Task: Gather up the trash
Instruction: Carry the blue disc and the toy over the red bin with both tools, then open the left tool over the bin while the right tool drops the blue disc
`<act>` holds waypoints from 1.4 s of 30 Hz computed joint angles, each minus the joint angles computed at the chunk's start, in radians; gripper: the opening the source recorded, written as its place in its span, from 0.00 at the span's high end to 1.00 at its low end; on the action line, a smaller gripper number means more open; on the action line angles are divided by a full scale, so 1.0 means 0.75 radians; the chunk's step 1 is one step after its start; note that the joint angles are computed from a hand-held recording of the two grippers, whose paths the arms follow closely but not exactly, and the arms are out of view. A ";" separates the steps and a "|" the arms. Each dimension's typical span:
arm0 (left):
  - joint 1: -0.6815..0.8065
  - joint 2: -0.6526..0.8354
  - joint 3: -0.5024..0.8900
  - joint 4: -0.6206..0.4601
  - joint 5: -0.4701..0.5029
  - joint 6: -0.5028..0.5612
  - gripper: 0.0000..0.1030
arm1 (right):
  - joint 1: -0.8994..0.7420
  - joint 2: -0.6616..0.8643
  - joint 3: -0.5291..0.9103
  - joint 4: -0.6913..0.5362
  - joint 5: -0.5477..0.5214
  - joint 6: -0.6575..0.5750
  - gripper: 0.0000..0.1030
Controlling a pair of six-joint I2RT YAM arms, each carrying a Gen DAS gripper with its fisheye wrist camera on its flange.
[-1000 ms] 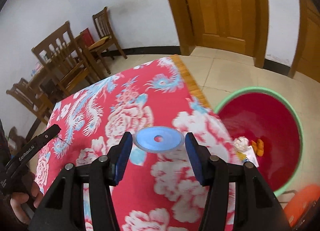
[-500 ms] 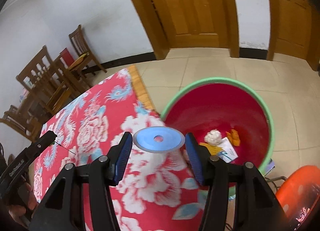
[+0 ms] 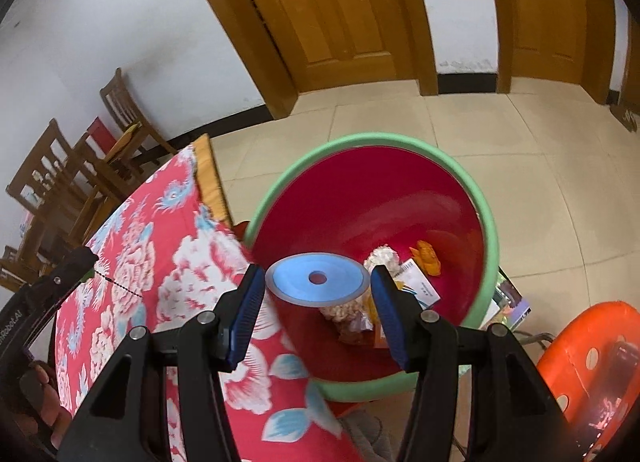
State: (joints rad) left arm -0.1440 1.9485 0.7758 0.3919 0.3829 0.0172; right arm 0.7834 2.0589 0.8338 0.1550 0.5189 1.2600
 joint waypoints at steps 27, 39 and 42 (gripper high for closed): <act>-0.315 0.191 0.165 -0.024 -0.050 -0.011 0.50 | -0.058 -0.177 -0.295 0.186 0.036 0.093 0.38; -0.382 0.271 0.246 -0.063 -0.058 -0.019 0.43 | -0.053 -0.219 -0.345 0.191 0.049 0.126 0.38; -0.370 0.251 0.230 -0.068 -0.061 -0.026 0.43 | -0.042 -0.226 -0.344 0.181 0.055 0.131 0.38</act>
State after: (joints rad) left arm -0.4217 2.1367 0.9485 0.3410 0.3374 -0.0024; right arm 0.7520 1.8892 0.5757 0.2910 0.5603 1.3580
